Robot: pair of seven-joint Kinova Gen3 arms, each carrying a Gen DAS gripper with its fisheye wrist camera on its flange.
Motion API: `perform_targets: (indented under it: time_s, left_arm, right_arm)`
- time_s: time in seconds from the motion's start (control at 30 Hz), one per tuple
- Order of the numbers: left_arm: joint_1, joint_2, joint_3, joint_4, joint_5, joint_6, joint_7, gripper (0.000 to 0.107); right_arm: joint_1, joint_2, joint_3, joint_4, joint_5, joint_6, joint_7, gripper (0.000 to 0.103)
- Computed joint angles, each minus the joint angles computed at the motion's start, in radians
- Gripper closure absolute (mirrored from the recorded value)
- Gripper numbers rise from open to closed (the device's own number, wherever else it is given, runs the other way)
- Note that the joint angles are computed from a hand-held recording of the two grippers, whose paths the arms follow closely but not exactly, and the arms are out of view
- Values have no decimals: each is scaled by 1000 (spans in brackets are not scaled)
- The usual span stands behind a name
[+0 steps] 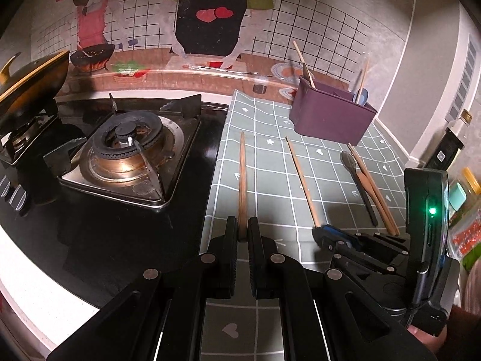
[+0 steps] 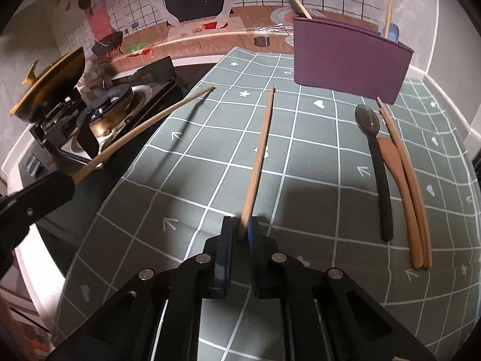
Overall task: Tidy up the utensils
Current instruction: 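Grasp a wooden chopstick with the left tool while the right tool grasps another, then lift both chopsticks and carry them over the purple holder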
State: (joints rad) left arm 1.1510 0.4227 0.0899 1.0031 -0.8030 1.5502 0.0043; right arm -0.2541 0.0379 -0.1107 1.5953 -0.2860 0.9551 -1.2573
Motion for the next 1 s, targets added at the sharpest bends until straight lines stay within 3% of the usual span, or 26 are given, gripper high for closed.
perform_targets:
  time_s: [0.23, 0.53, 0.73, 1.0]
  left_arm:
    - [9, 4, -7, -26, -32, 13, -51, 101]
    - [24, 18, -41, -128, -106, 36, -164, 101]
    - [28, 34, -77, -226, -136, 24, -263, 101]
    - [15, 91, -148, -441, -117, -2, -444, 101]
  right_arm:
    - [6, -37, 9, 5, 9, -31, 23, 97]
    - [63, -87, 70, -78, -81, -32, 110, 97]
    - [108, -76, 102, -173, -144, -15, 153, 97]
    - [163, -23, 115, -334, -193, 29, 176, 97]
